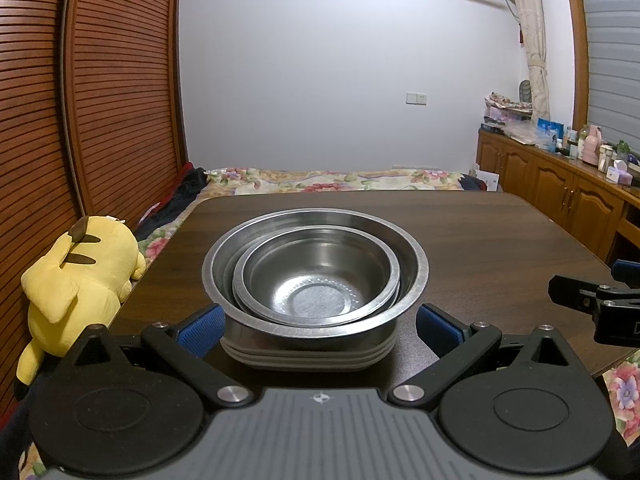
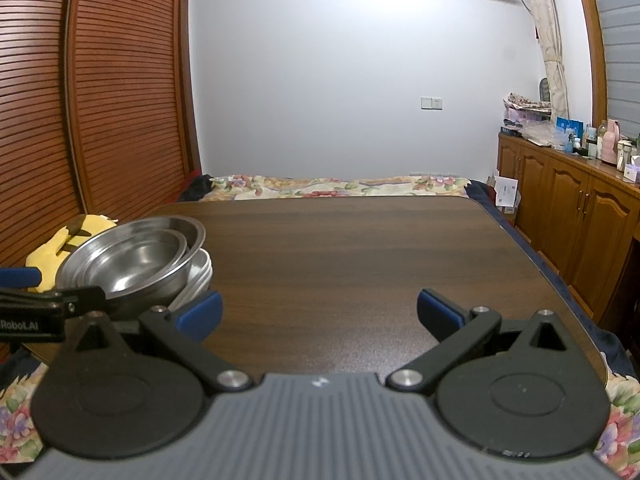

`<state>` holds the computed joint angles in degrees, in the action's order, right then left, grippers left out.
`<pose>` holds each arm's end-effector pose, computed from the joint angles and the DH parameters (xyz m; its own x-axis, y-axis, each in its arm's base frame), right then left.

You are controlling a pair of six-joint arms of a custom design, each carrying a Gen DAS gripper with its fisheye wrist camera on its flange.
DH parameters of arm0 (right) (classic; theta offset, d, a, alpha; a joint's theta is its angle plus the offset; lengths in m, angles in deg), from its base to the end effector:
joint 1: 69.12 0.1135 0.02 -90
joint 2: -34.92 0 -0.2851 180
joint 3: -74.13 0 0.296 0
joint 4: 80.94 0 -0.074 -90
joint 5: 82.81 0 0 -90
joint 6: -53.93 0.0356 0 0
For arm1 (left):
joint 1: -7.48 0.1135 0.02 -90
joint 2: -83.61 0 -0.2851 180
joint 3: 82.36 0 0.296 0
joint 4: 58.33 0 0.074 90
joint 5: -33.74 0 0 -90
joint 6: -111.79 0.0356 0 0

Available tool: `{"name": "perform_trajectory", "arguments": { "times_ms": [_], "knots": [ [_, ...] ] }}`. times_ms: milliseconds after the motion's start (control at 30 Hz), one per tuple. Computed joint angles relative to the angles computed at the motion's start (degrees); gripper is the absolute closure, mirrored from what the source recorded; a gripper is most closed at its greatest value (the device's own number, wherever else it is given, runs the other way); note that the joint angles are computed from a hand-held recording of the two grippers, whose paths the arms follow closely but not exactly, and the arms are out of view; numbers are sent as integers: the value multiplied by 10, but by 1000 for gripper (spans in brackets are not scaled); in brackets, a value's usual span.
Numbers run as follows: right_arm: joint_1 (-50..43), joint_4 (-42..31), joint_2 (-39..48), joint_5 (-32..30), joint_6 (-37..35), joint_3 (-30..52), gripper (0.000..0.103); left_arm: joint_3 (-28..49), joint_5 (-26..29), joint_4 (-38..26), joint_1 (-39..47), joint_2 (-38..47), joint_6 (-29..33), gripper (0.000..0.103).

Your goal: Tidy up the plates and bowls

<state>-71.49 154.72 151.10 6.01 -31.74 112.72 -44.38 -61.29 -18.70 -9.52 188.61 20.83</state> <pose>0.3108 -0.0121 0.0393 -0.3704 0.0909 -0.9244 0.0504 0.9957 0.0777 0.2941 -0.0866 0.0660 -0.4435 0.1181 -0.8884 0.2094 0.9775 0.0255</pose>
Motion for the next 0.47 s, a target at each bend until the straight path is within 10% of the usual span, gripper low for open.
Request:
{"name": "perform_trajectory", "arguments": {
  "times_ms": [467],
  "knots": [
    [-3,3,1,-3,0,-1,0,0,-1,-1,0,0,0,0]
  ]
}}
